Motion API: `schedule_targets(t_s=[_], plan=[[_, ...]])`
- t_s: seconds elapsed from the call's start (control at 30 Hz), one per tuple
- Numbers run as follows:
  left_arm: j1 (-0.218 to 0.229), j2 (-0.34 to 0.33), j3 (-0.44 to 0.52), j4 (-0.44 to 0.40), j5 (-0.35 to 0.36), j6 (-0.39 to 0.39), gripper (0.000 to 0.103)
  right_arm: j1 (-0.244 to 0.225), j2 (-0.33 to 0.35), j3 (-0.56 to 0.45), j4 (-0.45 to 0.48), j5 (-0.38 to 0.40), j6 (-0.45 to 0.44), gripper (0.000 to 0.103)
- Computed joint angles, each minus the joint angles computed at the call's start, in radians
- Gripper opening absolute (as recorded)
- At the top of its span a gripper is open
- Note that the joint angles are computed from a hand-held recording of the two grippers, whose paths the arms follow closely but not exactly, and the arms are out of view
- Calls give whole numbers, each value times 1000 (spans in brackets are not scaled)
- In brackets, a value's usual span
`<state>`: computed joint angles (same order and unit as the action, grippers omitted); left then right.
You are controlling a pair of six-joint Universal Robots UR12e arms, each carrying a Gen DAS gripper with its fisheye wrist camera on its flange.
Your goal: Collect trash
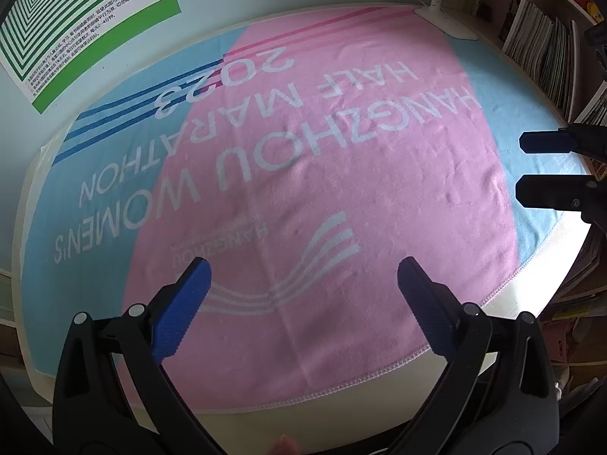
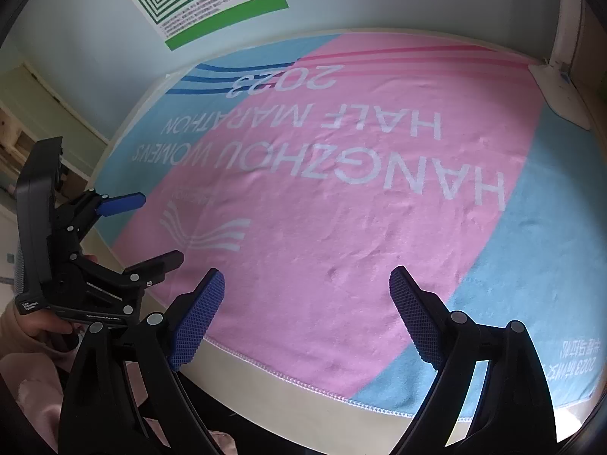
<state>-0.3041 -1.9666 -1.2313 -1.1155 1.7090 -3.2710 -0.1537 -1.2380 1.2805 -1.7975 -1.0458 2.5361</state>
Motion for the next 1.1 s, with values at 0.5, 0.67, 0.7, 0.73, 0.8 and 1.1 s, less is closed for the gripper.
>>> schedule_targets(t_s=[0.5,0.67,0.7,0.73,0.8,1.1], plan=[[-3,-5,9,-7,3,-5,96,-6,2,-2,1,0,8,88],[-3,2,-11,45,6,2,96,-6,3,-3,2,0,7,88],[-3,4,-14,54,10,5,96,-6,3,-3,2,0,7,88],[-1,8,-23,74,3,7,96,-6,3,-3,2,1,7,88],[-1,9,-27,84,11,7,96,-6,3,-2,-1,-1,9,88],[-1,1,-11,32,19,2,96,-5,6,-9,2,-4,13,88]])
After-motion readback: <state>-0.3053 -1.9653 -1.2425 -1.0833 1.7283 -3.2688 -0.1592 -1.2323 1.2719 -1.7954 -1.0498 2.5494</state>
